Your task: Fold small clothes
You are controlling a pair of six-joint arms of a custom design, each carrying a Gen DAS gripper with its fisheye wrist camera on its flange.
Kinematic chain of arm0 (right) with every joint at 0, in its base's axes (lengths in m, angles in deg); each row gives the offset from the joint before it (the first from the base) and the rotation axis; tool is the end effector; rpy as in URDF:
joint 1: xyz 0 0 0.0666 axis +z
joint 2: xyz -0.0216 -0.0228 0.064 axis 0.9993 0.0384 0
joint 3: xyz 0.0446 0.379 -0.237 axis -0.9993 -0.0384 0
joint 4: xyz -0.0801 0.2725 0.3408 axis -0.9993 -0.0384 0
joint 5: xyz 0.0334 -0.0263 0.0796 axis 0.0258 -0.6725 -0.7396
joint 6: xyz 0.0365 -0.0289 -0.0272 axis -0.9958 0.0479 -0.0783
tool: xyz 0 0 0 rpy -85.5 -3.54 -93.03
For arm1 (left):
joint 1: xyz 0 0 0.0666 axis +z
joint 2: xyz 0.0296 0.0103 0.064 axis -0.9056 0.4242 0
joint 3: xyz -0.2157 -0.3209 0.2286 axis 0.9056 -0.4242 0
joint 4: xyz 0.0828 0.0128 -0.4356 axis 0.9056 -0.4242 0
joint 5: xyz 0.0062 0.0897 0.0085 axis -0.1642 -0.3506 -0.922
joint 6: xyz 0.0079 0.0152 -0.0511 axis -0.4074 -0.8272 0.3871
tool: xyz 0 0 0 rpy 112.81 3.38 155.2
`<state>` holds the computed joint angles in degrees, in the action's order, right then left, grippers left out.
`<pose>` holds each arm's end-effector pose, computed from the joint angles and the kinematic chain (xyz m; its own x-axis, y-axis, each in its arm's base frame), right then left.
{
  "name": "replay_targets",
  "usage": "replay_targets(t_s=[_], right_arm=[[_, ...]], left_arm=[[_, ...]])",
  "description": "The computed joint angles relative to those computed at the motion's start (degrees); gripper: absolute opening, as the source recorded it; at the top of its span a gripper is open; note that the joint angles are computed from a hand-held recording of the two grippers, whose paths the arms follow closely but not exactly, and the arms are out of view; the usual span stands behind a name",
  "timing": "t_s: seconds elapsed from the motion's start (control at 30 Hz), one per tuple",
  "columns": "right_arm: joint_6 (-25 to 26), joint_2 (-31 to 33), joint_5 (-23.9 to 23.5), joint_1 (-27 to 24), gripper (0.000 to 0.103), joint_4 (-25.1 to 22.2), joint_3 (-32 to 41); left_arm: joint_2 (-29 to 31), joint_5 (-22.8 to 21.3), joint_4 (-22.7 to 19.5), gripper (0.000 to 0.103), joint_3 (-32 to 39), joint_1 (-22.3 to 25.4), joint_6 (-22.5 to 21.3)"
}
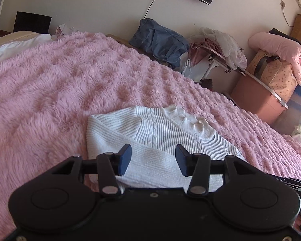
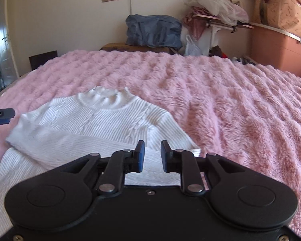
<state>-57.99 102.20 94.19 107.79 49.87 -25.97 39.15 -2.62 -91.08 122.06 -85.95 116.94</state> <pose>0.3747 0.1286 0.4909 -0.5706 -0.0885 -0.8164 -0.1281 0.9916 -0.0180 0.3752 -0.1438 0.4852 -0.5842 -0.3135 -0.7486 0.0500 0.9068 -0.4187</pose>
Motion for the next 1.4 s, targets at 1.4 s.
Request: replay_targets(t_s=[1.4], right_arm=[[-34.2,-21.0,12.1,36.9,0.046,-40.9,-2.7]], left_arm=[[-30.7,-2.0,-46.7,0.058,-4.5,-16.8,7.8]])
